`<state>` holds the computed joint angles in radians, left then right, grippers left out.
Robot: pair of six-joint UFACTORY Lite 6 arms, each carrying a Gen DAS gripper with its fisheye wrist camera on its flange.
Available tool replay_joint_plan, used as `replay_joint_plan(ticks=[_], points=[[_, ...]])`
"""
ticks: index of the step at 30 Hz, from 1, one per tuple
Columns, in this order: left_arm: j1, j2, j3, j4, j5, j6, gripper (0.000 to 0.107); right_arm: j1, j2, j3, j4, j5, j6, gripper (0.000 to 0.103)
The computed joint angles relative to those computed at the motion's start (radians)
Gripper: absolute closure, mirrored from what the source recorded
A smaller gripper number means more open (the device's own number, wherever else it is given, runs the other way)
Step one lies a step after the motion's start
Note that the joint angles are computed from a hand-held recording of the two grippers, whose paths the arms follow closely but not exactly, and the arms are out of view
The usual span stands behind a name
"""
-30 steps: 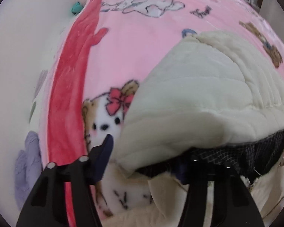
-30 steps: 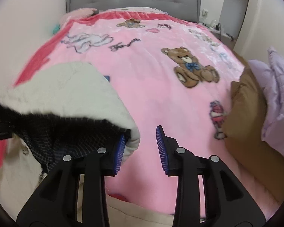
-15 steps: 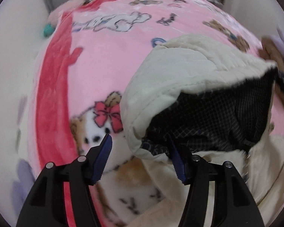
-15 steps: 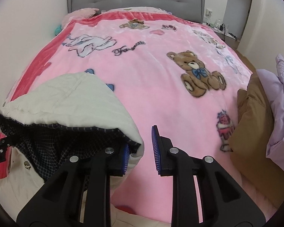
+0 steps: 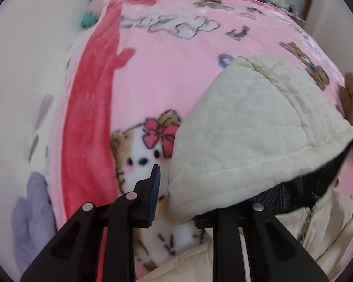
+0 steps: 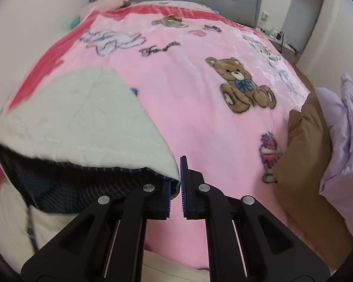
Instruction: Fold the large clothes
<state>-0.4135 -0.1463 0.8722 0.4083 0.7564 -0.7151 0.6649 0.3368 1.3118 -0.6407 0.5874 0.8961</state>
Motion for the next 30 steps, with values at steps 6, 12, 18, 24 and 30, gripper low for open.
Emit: replay_joint_plan(ticks=[6, 12, 18, 24, 30], points=[[0.051, 0.126, -0.072, -0.031, -0.055, 0.043, 0.080, 0.026, 0.074, -0.067, 0.041, -0.030, -0.053, 0.097], [0.029, 0.078, -0.201, 0.165, -0.183, -0.125, 0.059, 0.007, 0.057, -0.139, 0.067, -0.142, -0.115, 0.094], [-0.360, -0.342, -0.466, 0.535, 0.076, -0.369, 0.033, -0.059, -0.271, -0.392, 0.227, -0.286, -0.410, 0.069], [-0.459, -0.606, -0.517, 0.397, 0.170, -0.255, 0.030, -0.117, -0.445, -0.443, 0.800, -0.269, -1.000, 0.062], [0.004, -0.498, -0.342, 0.197, -0.148, 0.115, 0.026, -0.231, -0.249, -0.181, 1.174, -0.192, -1.321, 0.056]])
